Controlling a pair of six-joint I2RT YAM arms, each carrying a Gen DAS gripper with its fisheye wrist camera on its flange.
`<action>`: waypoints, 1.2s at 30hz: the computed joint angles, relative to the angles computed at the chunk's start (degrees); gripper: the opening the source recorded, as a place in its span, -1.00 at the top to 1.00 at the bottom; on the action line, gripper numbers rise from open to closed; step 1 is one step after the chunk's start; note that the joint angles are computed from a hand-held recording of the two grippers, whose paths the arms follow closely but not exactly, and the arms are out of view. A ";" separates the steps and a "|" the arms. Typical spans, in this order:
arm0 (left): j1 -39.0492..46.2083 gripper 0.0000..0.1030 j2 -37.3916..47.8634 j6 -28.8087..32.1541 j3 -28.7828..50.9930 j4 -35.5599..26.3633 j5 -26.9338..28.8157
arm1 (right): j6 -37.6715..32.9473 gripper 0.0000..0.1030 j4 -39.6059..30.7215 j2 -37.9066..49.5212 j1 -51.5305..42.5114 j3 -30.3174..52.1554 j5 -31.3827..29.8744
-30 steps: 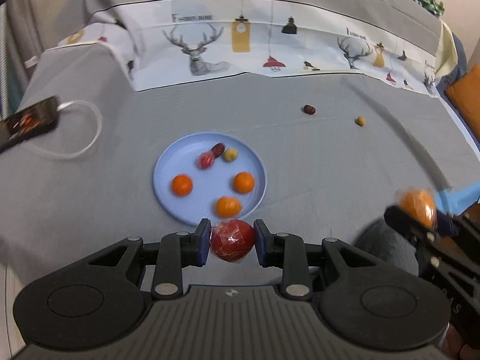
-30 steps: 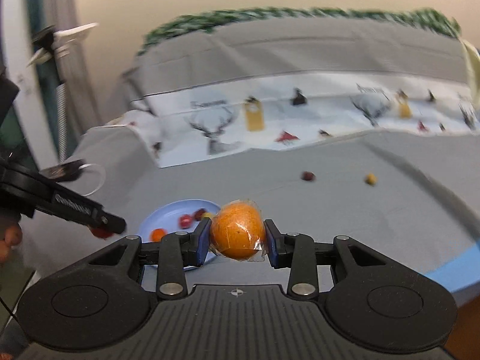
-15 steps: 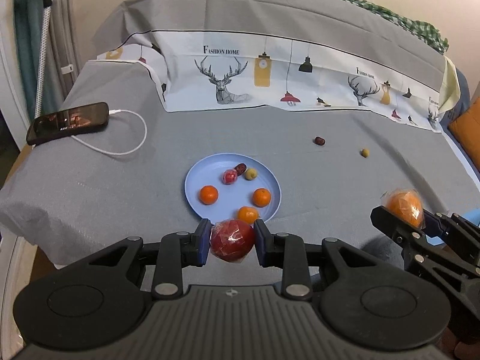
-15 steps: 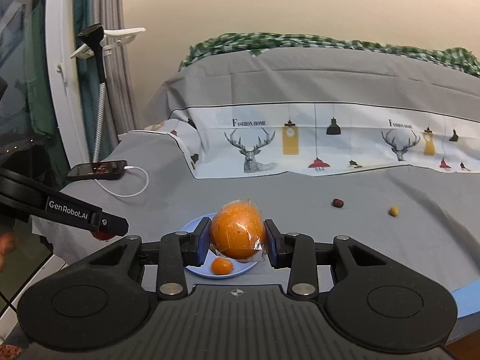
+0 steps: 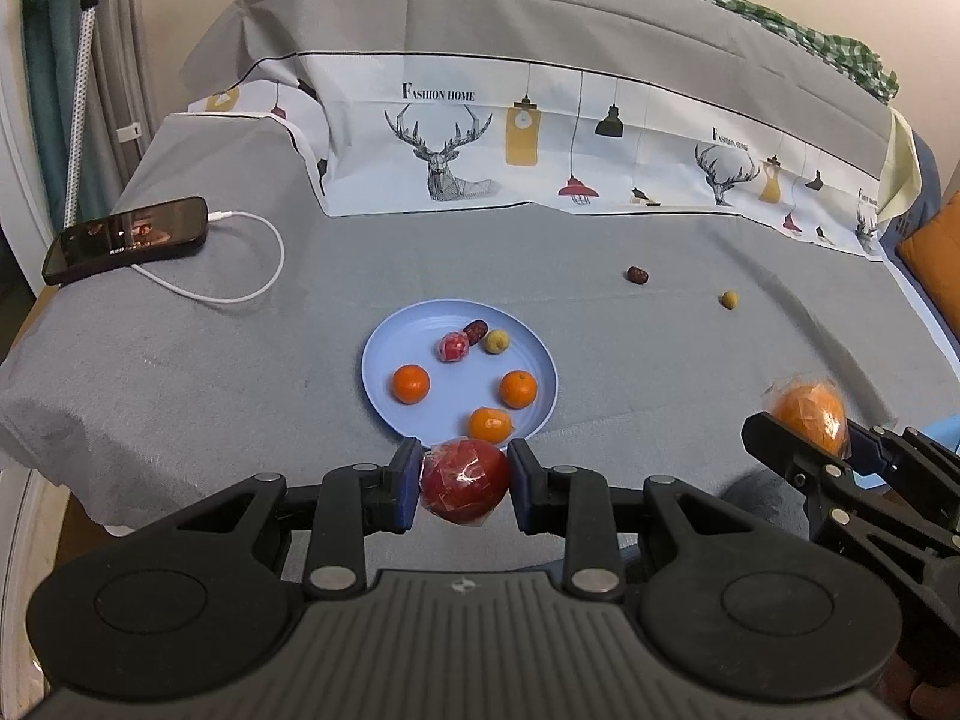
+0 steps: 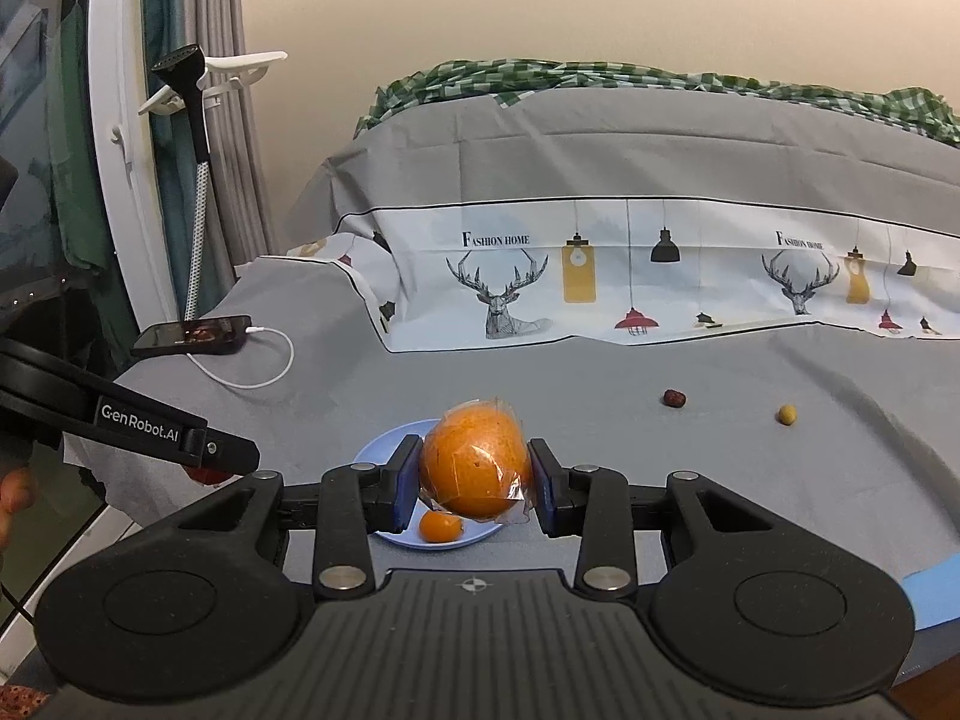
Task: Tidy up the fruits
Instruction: 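Carry the wrapped red fruit and wrapped orange over the blue plate with both tools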
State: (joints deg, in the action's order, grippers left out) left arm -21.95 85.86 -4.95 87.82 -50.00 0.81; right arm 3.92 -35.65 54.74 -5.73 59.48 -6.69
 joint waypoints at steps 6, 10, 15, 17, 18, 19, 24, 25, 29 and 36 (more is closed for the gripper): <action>0.55 0.35 1.16 -0.34 0.35 0.01 0.69 | 0.20 0.25 -0.09 1.41 0.46 0.10 0.50; 0.80 0.35 2.74 -0.40 1.26 -0.32 0.91 | 0.29 0.25 0.10 2.49 0.62 0.14 0.59; 1.23 0.35 4.99 -0.35 2.59 0.01 1.18 | 0.00 0.25 0.85 4.29 0.41 0.53 0.67; 1.40 0.35 6.25 -0.54 3.66 -0.07 1.20 | -0.37 0.25 1.29 5.21 0.34 0.70 0.73; 1.51 0.35 6.78 -0.66 4.17 -0.04 1.36 | -0.61 0.25 1.73 5.71 0.29 0.76 0.64; 1.60 0.35 7.36 -0.71 4.65 0.11 1.41 | -0.79 0.25 2.08 6.31 0.32 0.87 0.61; 2.03 0.35 10.69 -0.96 6.78 1.22 1.61 | -0.61 0.25 3.93 9.49 0.72 1.09 0.96; 2.10 0.35 11.65 -1.04 7.50 1.24 1.70 | -0.46 0.25 4.48 10.39 0.81 1.15 1.12; 2.54 0.35 15.86 -0.86 11.04 1.10 2.16 | 0.03 0.25 5.98 14.51 1.18 2.06 1.69; 3.29 0.35 26.50 0.27 21.19 -0.66 3.56 | -0.68 0.25 8.81 24.80 1.49 6.12 1.42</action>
